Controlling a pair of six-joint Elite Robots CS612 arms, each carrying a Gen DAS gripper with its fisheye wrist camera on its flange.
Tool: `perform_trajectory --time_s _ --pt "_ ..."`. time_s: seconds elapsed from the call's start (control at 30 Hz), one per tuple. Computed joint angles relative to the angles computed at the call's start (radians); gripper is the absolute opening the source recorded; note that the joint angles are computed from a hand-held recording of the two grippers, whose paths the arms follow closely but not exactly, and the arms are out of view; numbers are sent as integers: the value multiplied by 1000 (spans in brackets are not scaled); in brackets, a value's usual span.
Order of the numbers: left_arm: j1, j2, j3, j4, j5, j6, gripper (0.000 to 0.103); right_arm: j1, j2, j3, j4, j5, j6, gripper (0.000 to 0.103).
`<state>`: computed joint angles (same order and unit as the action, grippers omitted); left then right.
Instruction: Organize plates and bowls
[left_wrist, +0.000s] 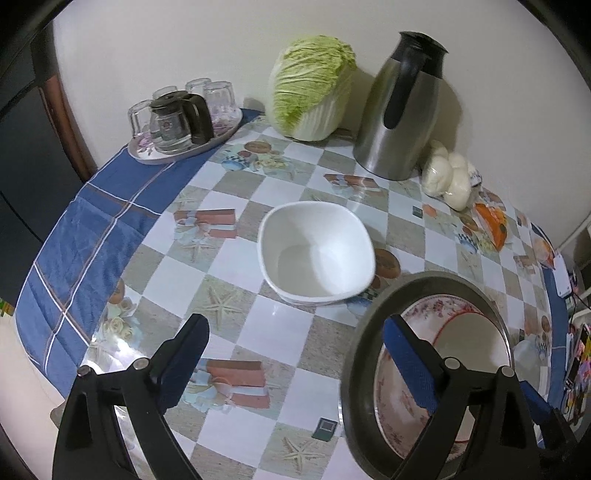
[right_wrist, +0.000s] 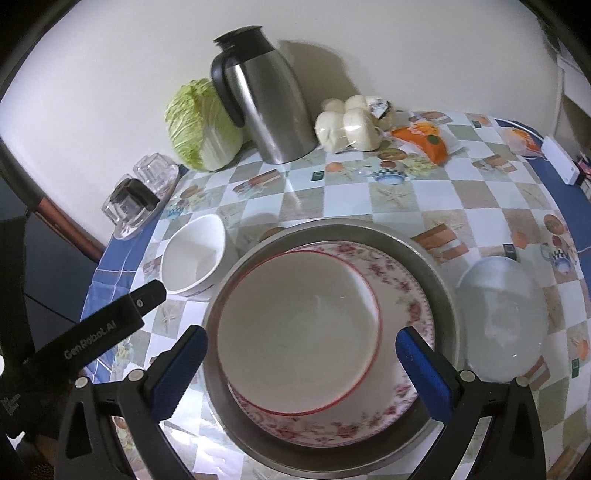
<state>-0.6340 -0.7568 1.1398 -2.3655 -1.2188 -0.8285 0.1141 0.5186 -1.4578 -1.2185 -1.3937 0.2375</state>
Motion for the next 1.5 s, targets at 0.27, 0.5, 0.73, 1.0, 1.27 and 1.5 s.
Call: perform_trajectory --time_s 0.27,0.5,0.73,1.0,1.27,1.5 --pt "16 -21 39 -31 -7 -19 95 21 -7 21 -23 4 -18 103" --pt "30 -38 73 -46 -9 -43 95 39 -12 37 -41 -5 -20 103" --pt "44 -43 87 -46 -19 -54 96 63 -19 61 -50 -27 -50 103" --pt "55 -38 83 -30 -15 -54 95 85 -23 83 -64 -46 -76 103" --pt "70 -32 75 -37 -5 -69 95 86 -29 101 -86 -64 -69 103" --pt "82 -16 58 -74 -42 -54 95 80 -55 144 -94 -62 -22 103"
